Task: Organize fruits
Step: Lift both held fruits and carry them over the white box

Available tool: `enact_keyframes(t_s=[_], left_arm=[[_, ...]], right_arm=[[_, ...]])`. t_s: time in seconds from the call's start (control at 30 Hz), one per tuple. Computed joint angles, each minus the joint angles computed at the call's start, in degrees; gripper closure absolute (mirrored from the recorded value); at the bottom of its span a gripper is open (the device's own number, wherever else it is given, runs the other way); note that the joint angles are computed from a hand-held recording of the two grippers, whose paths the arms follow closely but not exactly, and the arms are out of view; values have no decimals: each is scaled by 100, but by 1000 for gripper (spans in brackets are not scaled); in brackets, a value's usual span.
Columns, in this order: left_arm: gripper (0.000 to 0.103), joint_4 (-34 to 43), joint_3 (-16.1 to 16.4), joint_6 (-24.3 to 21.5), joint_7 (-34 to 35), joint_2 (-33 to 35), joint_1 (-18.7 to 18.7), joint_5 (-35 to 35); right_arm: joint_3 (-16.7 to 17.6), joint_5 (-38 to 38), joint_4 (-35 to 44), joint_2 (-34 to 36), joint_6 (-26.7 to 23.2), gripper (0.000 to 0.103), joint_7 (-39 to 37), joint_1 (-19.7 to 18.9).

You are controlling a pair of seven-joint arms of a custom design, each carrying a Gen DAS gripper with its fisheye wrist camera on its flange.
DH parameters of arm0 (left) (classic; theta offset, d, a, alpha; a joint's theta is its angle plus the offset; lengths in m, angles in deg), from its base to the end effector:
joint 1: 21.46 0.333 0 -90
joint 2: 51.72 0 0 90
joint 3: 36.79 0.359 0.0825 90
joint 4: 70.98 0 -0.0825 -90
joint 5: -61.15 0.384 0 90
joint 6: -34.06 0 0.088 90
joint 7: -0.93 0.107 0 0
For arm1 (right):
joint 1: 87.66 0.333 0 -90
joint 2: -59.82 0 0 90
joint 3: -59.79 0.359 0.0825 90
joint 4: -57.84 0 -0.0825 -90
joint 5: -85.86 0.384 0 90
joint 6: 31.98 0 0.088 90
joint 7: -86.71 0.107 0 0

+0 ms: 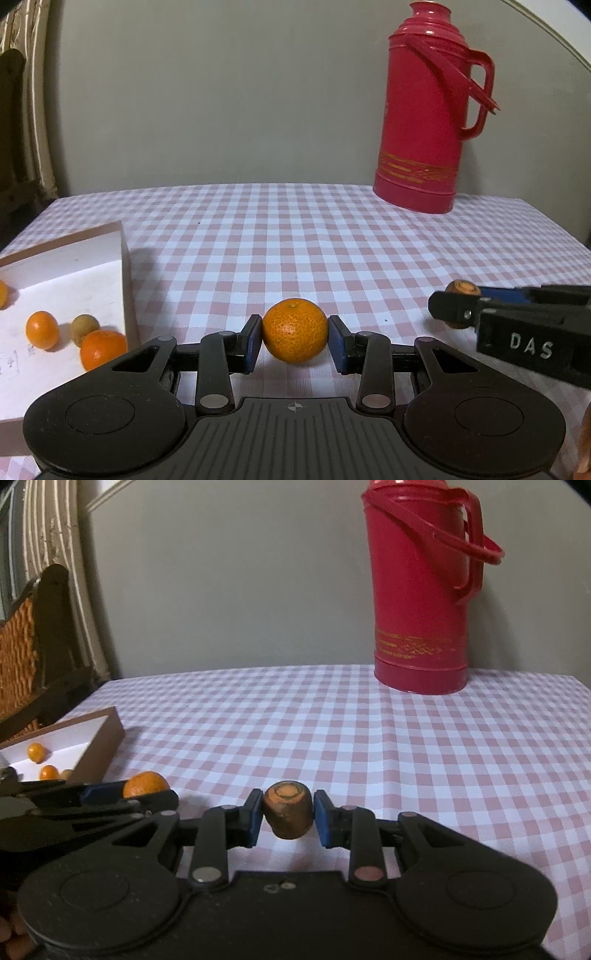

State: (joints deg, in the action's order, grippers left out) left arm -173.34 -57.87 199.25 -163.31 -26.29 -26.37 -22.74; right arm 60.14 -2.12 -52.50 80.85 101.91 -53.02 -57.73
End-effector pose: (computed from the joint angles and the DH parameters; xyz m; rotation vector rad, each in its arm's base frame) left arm 0.6520 -0.2187 0.3877 -0.8722 2.3388 -1.2577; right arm 0.5708 0.3143 0.3552 -1.0728 2.0046 -1.0766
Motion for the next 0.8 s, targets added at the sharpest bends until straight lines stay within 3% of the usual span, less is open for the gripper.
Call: enact_keyframes(t_s=[0.3, 0.8], left_arm=[[64, -371, 175, -199, 670, -399, 63, -622], [64, -473, 657, -697, 990, -702, 114, -1235]], right_arm=[[98, -160, -11, -80, -81, 82, -95, 144], [83, -355, 517, 184, -61, 82, -326, 385]])
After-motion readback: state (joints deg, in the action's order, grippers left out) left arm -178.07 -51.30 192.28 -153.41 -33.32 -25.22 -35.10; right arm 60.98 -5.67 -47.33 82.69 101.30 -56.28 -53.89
